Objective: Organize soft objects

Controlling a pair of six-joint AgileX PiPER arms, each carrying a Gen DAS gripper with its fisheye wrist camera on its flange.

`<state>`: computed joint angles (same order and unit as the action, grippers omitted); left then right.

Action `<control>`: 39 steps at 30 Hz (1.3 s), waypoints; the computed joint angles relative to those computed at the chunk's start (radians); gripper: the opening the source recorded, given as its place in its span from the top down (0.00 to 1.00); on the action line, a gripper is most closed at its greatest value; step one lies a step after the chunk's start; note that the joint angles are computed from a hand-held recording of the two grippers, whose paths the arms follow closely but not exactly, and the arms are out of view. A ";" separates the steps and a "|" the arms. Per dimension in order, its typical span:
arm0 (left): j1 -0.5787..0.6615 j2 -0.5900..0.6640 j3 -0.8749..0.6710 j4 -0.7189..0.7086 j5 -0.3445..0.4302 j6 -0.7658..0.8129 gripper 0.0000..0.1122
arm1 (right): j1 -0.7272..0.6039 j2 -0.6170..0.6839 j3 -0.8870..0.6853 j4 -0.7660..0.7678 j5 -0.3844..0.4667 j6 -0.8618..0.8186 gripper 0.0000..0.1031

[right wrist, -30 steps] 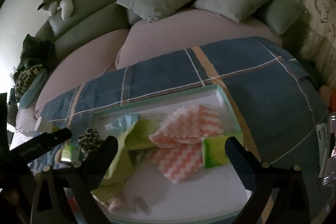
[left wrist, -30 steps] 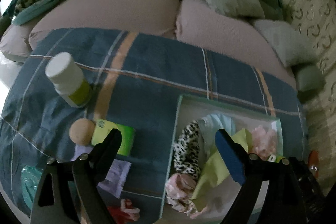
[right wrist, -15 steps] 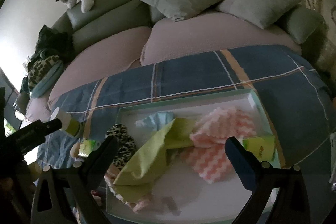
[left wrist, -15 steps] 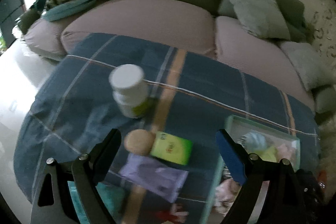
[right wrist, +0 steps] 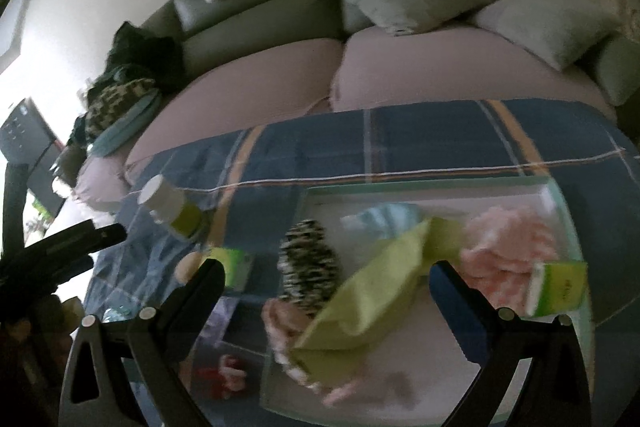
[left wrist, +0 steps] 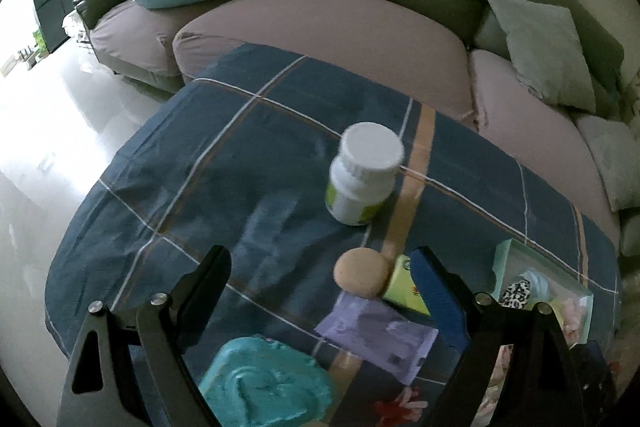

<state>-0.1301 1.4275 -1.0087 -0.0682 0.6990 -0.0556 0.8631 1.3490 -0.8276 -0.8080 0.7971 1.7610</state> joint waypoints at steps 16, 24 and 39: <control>0.128 0.105 -0.025 -0.090 0.006 0.123 0.19 | -0.013 0.173 -0.109 0.021 -0.119 -0.112 0.00; 0.125 0.167 -0.048 -0.104 0.015 0.145 0.19 | -0.037 0.304 -0.196 0.089 -0.212 -0.217 0.00; 0.073 0.254 -0.131 -0.025 0.046 0.077 0.19 | -0.079 0.485 -0.377 0.190 -0.181 -0.397 0.00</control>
